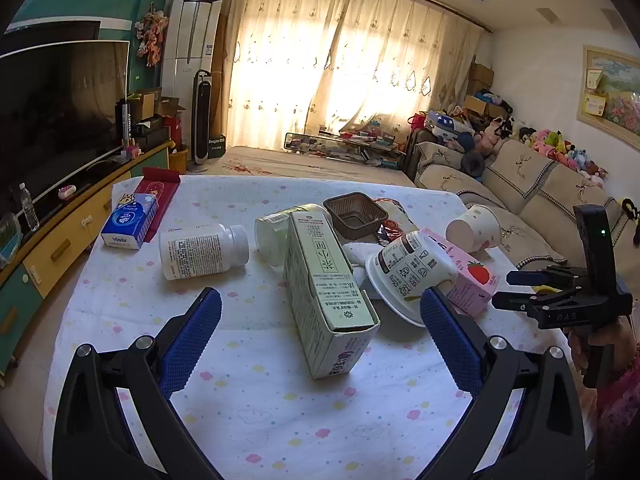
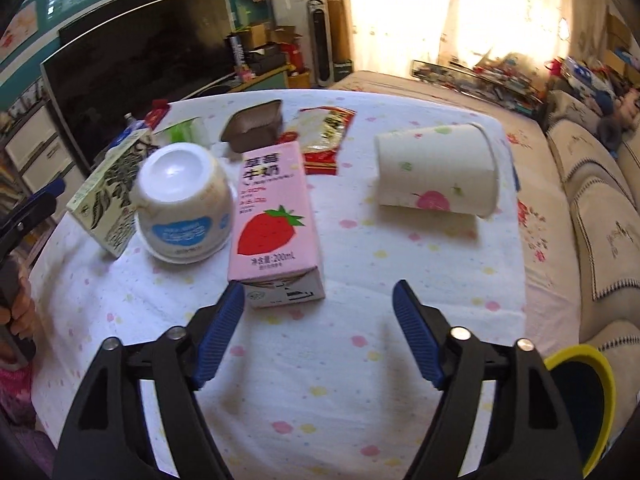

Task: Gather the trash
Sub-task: 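Reach the right gripper to the pink strawberry milk carton and grasp it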

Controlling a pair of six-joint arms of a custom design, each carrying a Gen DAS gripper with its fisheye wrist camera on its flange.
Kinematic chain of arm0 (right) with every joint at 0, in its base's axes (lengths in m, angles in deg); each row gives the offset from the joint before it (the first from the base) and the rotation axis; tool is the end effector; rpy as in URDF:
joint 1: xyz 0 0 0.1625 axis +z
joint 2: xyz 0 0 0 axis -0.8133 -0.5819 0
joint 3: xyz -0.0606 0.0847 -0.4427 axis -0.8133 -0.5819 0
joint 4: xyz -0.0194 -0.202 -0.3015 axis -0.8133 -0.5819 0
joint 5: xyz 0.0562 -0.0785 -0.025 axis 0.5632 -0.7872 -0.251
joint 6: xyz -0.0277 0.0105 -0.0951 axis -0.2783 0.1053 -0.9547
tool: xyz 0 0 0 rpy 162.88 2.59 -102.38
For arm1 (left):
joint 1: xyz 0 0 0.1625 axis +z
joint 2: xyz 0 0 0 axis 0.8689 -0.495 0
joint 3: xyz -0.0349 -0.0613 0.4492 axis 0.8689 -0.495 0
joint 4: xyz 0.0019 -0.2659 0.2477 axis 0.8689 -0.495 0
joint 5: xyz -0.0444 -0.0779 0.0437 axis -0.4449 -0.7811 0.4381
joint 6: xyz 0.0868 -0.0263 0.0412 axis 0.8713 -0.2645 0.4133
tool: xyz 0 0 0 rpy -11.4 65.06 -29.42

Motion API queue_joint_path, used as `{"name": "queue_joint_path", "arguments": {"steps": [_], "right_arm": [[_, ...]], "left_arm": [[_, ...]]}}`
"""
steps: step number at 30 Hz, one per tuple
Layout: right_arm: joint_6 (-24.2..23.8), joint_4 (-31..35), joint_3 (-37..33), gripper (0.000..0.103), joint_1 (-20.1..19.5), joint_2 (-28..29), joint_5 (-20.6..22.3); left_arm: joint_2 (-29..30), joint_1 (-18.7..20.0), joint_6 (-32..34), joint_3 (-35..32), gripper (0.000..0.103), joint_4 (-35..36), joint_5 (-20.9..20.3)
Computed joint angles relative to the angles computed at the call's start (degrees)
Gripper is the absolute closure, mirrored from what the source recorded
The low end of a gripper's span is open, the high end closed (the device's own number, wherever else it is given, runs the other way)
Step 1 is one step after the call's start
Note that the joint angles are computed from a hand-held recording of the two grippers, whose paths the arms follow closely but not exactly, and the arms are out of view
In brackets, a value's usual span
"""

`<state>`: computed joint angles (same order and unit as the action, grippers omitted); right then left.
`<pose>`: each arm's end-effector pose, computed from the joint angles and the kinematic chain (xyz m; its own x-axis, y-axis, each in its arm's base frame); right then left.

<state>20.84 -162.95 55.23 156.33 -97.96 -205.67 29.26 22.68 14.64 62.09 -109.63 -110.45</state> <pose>0.2074 -0.6154 0.0039 -0.7669 -0.0772 0.6371 -0.4530 0.7683 -0.4522 0.0635 -0.6765 0.2828 -0.7292 0.4683 -0.4990 0.6834 0.5360 -0.4956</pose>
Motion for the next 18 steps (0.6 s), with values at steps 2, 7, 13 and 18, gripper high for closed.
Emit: {"name": "queue_joint_path", "arguments": {"steps": [2,7,13,18], "right_arm": [[-1.31,0.61,-0.43,0.022,0.21,0.14,0.38],[-3.03,1.82,-2.86,0.022,0.9,1.35,-0.84],[-3.29,4.94,-7.54,0.028,0.83,3.9,-2.18],[-1.92,5.8,-8.35,0.054,0.63,4.57,-2.59]], "left_arm": [[0.07,0.01,-0.01,-0.02,0.005,0.06,0.01],[0.05,0.03,0.16,0.16,0.005,-0.12,-0.03],[0.19,0.0,0.37,0.23,0.005,-0.31,0.23],[0.23,-0.02,0.53,0.32,0.005,-0.52,0.3]]}}
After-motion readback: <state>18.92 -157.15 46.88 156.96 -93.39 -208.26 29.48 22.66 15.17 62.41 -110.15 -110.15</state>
